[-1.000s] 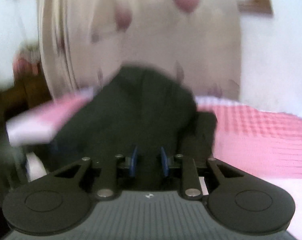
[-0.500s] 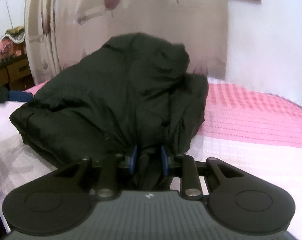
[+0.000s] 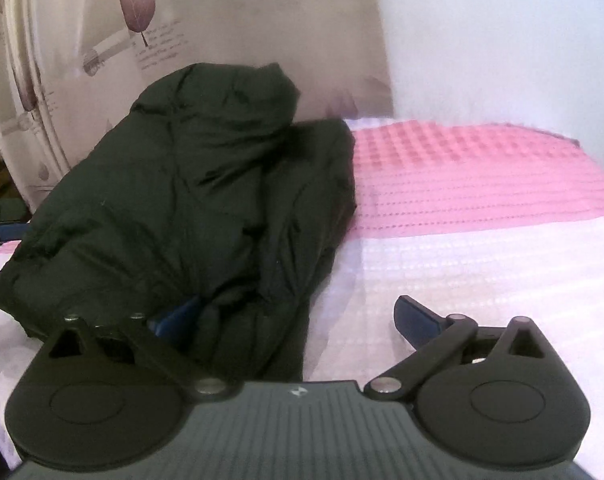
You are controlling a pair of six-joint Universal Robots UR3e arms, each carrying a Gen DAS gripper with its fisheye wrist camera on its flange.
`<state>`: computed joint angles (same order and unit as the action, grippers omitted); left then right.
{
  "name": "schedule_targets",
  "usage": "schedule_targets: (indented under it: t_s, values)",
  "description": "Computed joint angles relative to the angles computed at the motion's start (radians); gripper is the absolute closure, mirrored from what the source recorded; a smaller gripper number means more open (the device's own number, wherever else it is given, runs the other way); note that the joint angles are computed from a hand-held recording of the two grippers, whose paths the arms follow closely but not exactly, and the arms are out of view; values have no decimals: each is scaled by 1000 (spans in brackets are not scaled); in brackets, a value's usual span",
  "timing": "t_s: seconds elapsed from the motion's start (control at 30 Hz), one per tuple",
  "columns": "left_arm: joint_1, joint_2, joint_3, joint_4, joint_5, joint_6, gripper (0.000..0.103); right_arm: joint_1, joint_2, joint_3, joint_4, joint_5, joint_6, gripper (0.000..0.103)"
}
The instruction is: Fold large clothes
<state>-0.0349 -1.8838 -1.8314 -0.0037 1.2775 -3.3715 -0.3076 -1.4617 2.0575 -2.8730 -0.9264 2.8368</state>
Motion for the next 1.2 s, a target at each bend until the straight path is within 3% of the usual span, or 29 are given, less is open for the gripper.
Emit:
schedule_targets:
  t_s: [0.4, 0.77, 0.87, 1.1, 1.2]
  values:
    - [-69, -113, 190, -123, 106, 104, 0, -68, 58, -137, 274, 163, -48, 0]
    - [-79, -130, 247, -182, 119, 160, 0, -57, 201, -295, 368, 279, -9, 0]
    - [-46, -133, 237, -171, 51, 167, 0, -45, 246, -353, 407, 298, -19, 0]
    - [148, -201, 206, -129, -325, 100, 0, -35, 343, -514, 600, 354, -118, 0]
    - [190, -255, 246, -165, -435, 98, 0, -25, 399, -608, 690, 375, -163, 0]
